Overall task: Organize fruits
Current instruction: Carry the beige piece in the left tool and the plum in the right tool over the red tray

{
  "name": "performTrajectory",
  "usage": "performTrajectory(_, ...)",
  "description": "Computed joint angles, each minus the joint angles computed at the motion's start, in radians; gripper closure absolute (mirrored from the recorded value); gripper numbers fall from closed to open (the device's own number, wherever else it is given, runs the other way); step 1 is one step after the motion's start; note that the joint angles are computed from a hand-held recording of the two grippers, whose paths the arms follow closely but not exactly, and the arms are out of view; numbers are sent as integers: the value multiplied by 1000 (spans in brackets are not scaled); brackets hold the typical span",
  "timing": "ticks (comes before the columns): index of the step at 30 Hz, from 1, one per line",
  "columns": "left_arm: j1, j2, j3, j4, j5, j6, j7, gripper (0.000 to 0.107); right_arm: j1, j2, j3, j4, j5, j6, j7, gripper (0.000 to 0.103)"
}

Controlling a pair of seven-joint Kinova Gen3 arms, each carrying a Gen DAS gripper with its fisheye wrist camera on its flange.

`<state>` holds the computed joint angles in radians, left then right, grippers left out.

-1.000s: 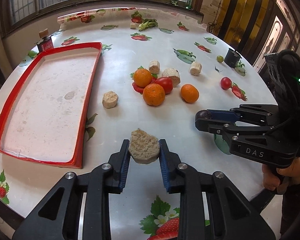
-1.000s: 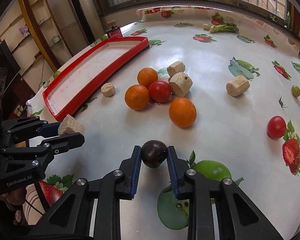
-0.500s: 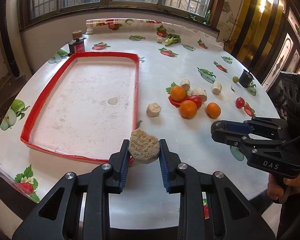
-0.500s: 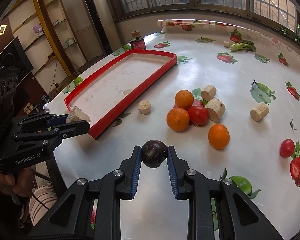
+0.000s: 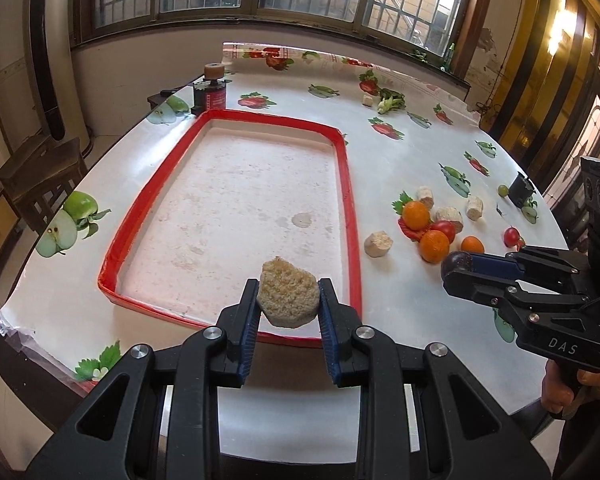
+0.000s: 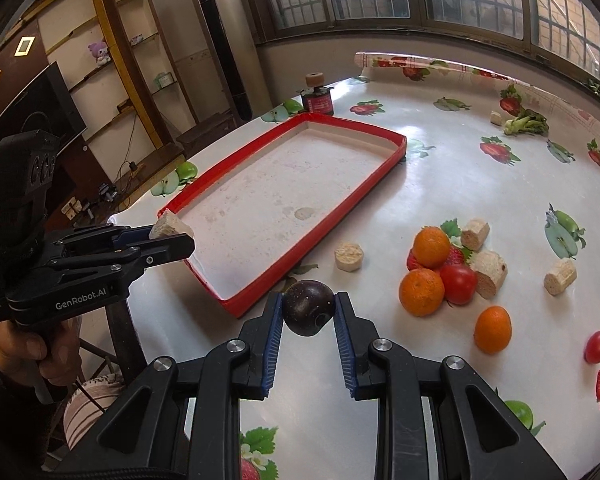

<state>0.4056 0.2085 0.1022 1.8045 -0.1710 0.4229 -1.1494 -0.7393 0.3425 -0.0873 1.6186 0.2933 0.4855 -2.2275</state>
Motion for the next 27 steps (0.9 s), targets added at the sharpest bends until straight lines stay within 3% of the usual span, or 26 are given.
performTrajectory(8,-95,42,9,-30,77,-1,-99,82,29,131,-48,-191,-80,34,141,77)
performTrajectory(14,-156,98,11,-70,149,22,-172,82,27,275,-43,-401,-144,127,250,77)
performTrajectory(20,-180,140,5,-101,188,42,-211,82,54,389,-47,-557,-219,223,338,77)
performTrajectory(27,-149,179,-21,-123,181,58,-194,82,60,449,-28,-635,-260,297,391,74)
